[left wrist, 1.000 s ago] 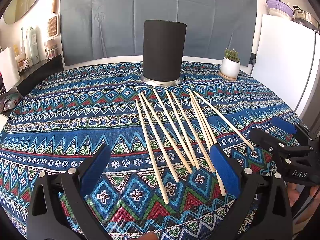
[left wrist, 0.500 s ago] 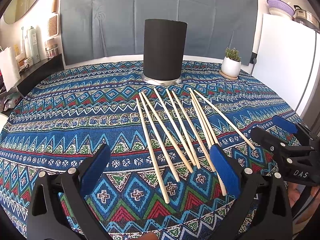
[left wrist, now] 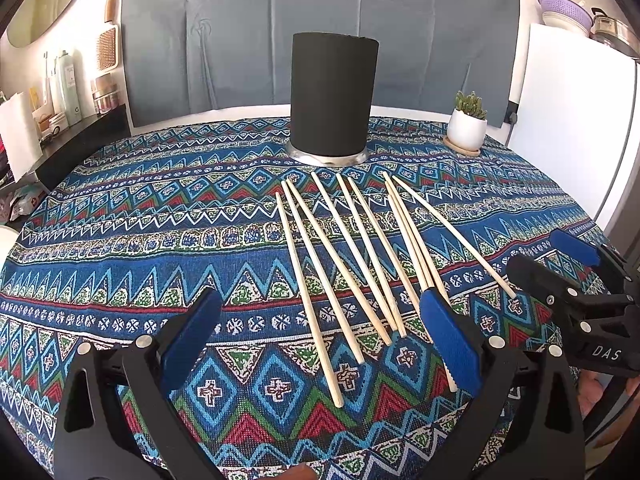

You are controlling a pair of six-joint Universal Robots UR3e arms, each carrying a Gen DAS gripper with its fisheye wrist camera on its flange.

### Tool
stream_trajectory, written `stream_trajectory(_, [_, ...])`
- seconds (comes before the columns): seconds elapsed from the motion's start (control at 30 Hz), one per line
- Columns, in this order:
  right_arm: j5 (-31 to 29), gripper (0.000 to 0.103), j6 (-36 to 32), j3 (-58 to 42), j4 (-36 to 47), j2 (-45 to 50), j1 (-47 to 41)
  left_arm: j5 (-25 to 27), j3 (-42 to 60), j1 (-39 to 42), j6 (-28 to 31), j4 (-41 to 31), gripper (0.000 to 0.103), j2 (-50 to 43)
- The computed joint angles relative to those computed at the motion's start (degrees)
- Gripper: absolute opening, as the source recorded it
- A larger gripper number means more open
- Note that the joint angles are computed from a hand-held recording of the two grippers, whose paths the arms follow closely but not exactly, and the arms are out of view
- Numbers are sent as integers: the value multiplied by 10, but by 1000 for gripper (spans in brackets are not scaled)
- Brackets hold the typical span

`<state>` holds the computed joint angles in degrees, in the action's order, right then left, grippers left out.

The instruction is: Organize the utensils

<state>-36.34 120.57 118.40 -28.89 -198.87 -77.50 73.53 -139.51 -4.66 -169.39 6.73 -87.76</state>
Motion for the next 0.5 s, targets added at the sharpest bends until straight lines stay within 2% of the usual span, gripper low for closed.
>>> stream_trajectory(0.13, [-13,95,-92,-45,88,44,-37,12,19,-4,-5,-22,97,-4])
stream_trajectory(0.23, [-29,95,-168,-56,152,124,-54,11,33,1,-1,-53,97,7])
stream_trajectory(0.3, [-36,95,-178,-60,158,153,-62,9,38,6,5,-71,97,18])
stream_trajectory(0.4, [-49,95,-172,-85,152,171,-91,1,69,16,20,-135,97,29])
stream_trajectory(0.5, [-75,95,-246,-152,222,204,-161,-24,118,30,37,-237,97,35])
